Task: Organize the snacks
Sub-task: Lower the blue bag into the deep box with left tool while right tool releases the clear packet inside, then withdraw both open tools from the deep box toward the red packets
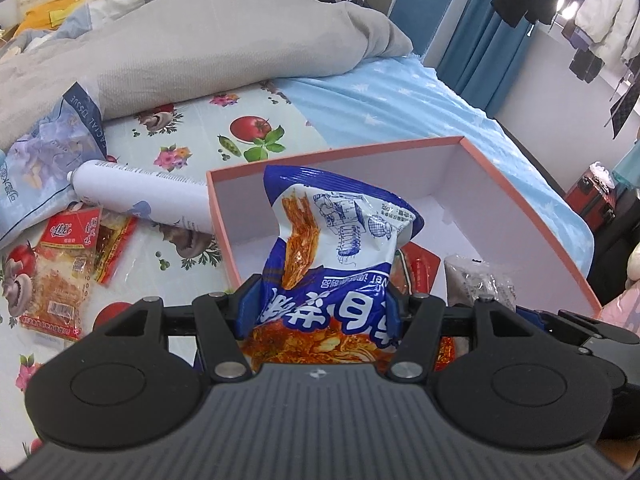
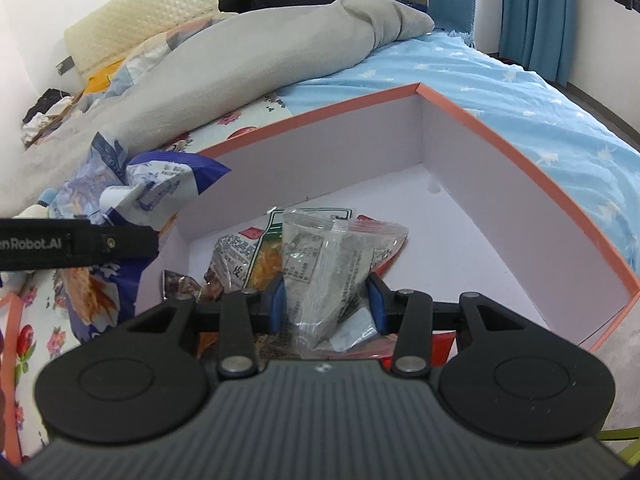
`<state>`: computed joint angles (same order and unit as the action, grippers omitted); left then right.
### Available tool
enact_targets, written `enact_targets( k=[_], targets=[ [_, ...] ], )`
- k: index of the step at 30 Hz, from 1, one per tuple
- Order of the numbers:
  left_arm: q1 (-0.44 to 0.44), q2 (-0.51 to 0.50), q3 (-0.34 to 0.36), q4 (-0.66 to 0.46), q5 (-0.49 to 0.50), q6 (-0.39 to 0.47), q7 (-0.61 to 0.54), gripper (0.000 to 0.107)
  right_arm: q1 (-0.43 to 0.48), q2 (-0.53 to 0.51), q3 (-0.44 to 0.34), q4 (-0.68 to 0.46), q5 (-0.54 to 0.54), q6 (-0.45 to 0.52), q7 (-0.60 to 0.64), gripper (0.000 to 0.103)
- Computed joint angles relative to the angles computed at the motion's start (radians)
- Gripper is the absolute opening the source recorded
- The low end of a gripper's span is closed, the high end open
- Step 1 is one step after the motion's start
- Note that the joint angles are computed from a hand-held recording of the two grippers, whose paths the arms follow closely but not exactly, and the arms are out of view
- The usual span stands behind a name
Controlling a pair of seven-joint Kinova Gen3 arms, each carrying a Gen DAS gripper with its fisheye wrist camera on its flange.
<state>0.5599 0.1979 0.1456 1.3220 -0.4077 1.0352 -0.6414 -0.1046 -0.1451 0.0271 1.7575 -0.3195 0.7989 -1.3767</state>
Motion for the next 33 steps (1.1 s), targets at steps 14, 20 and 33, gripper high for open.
enact_targets(
  k=[14, 20, 33],
  targets=[
    [-0.007, -0.053, 0.009, 0.019, -0.024, -0.018, 0.008, 0.084, 0.000, -0.027, 0.015, -0.014, -0.020, -0.017, -0.024, 0.069],
    [-0.001, -0.103, 0.035, 0.022, -0.096, 0.009, 0.031, 0.084, -0.016, -0.064, 0.023, -0.031, -0.047, -0.027, -0.017, 0.069],
    [-0.044, -0.243, 0.151, 0.079, -0.237, 0.066, 0.132, 0.084, -0.096, -0.160, 0.024, -0.038, -0.062, -0.061, -0.003, 0.069]
  ],
)
